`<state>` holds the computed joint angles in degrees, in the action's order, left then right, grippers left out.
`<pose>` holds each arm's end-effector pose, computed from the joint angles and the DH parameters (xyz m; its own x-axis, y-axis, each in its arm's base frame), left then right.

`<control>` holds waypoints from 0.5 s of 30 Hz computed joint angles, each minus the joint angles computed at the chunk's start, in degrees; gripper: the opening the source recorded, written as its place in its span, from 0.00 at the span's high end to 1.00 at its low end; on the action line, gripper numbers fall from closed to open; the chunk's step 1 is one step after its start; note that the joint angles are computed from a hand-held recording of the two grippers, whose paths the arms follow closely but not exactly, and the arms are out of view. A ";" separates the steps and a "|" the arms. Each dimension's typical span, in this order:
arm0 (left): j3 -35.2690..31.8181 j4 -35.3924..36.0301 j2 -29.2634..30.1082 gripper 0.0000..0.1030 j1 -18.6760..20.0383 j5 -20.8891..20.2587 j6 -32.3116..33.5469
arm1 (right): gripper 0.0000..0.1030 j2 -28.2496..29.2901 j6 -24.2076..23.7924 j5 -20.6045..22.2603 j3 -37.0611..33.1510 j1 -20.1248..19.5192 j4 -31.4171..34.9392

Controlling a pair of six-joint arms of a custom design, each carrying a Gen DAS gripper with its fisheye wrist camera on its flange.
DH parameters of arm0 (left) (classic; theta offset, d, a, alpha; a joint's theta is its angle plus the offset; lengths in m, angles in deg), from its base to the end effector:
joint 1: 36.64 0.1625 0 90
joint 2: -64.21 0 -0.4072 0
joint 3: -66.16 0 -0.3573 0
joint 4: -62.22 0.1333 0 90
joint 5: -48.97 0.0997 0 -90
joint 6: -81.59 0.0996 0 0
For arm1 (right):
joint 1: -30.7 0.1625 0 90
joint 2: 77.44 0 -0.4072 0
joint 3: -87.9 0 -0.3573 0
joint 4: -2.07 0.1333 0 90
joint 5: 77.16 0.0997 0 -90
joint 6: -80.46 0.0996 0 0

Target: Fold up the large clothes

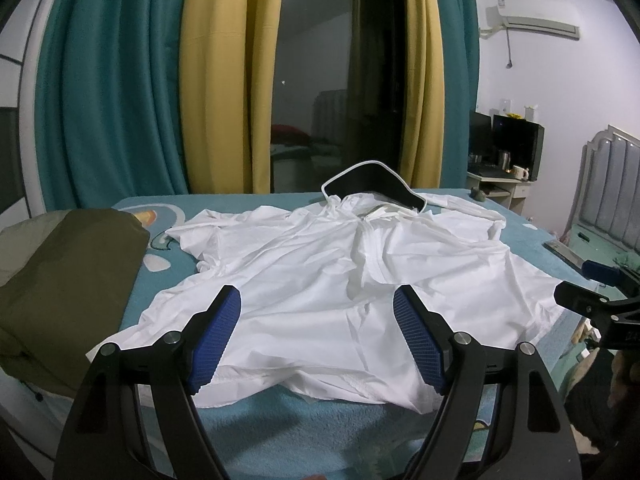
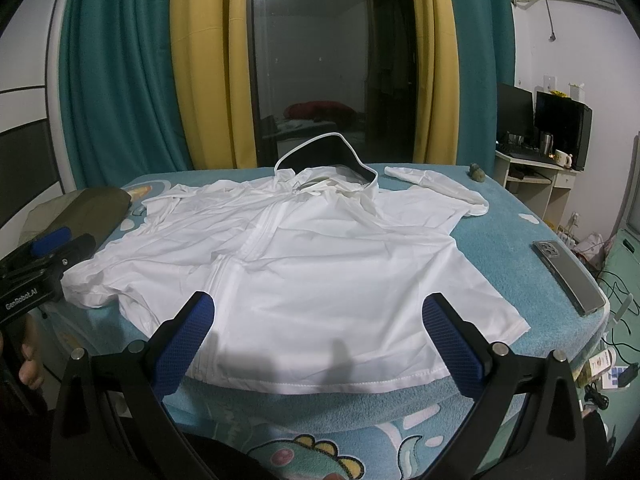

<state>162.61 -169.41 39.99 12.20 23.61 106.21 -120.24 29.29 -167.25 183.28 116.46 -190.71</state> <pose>-0.1974 -0.5651 0.0676 -0.7028 -0.2123 -0.6790 0.5768 0.3887 -0.7185 0.0843 -0.6643 0.1682 -0.6621 -0.4502 0.5991 -0.7471 0.4588 -0.4809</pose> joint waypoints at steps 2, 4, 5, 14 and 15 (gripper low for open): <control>0.16 0.03 -0.10 0.21 0.05 -0.21 -0.20 | 0.00 0.02 -0.01 -0.01 -0.02 0.01 0.02; 0.32 0.05 -0.13 0.21 0.03 -0.33 -0.43 | 0.00 0.01 -0.01 -0.02 -0.02 0.01 -0.02; 0.43 0.04 -0.12 0.21 0.00 -0.30 -0.56 | 0.00 0.03 0.04 -0.07 -0.05 0.03 0.00; 0.93 0.10 -0.25 0.21 -0.15 -0.12 -1.17 | 0.00 0.02 -0.01 -0.04 -0.08 0.00 0.09; 0.82 0.18 -0.26 0.21 -0.09 -0.20 -1.06 | 0.00 0.02 -0.01 -0.04 -0.08 0.00 0.09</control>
